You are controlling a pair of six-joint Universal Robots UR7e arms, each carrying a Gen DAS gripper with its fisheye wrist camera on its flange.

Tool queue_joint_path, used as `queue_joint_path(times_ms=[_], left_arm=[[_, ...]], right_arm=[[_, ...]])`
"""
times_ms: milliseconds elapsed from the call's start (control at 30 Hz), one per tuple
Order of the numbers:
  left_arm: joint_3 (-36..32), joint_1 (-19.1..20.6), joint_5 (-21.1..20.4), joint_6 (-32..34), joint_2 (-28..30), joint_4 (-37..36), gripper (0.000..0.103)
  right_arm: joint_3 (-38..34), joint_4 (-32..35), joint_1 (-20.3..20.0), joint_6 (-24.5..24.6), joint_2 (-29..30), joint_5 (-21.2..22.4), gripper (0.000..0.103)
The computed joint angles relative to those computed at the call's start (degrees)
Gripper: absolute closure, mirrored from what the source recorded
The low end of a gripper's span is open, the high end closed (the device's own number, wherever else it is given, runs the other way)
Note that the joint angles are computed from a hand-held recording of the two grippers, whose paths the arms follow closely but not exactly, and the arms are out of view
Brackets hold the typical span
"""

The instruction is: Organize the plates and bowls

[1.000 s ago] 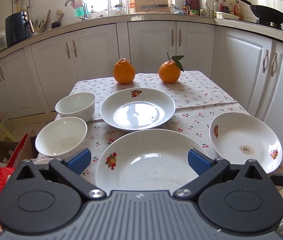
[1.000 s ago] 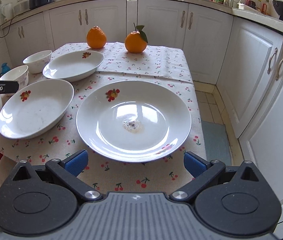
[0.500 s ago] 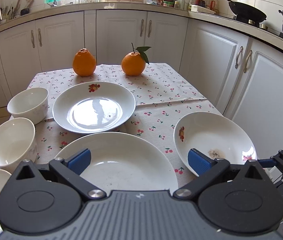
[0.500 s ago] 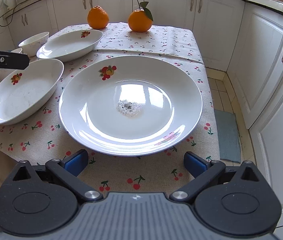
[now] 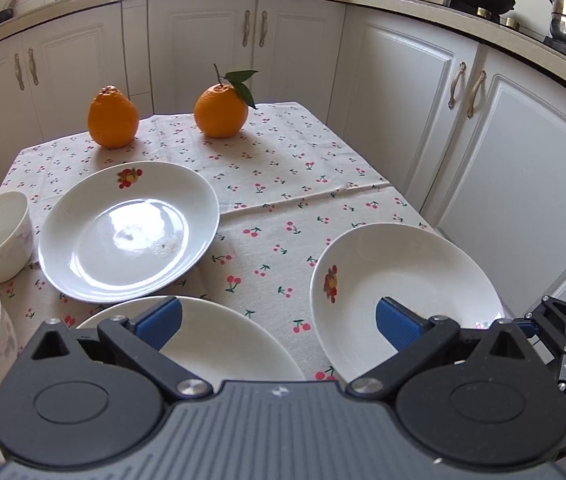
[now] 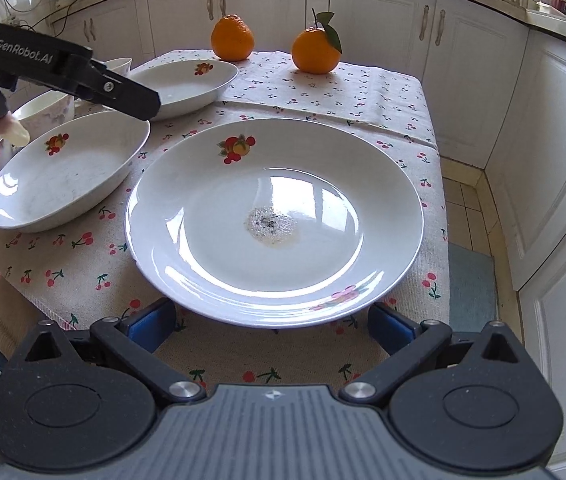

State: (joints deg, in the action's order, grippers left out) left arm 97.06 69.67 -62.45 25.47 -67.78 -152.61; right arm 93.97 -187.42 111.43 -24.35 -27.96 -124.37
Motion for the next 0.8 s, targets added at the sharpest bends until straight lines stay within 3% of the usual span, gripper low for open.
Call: queue_joint_path(times_ms=[400,600,800], left_arm=[[-10.25,-0.25,-4.16,2.0,7.71,13.24,0.002],[-18.78,1.03,-7.92,1.19,12.39,24.68,0.003],[-23.02,1.11,-7.12,1.45,14.83,32.41,0.016]], right_arm=[[1.82,-1.97,-2.12,-6.22,-1.57,5.33,0.0],[2.24,-2.91,-2.78,-8.02,-1.84,6.96,0.0],[1.93,-2.08,-3.38,-9.64,-2.17,8.35,0.0]])
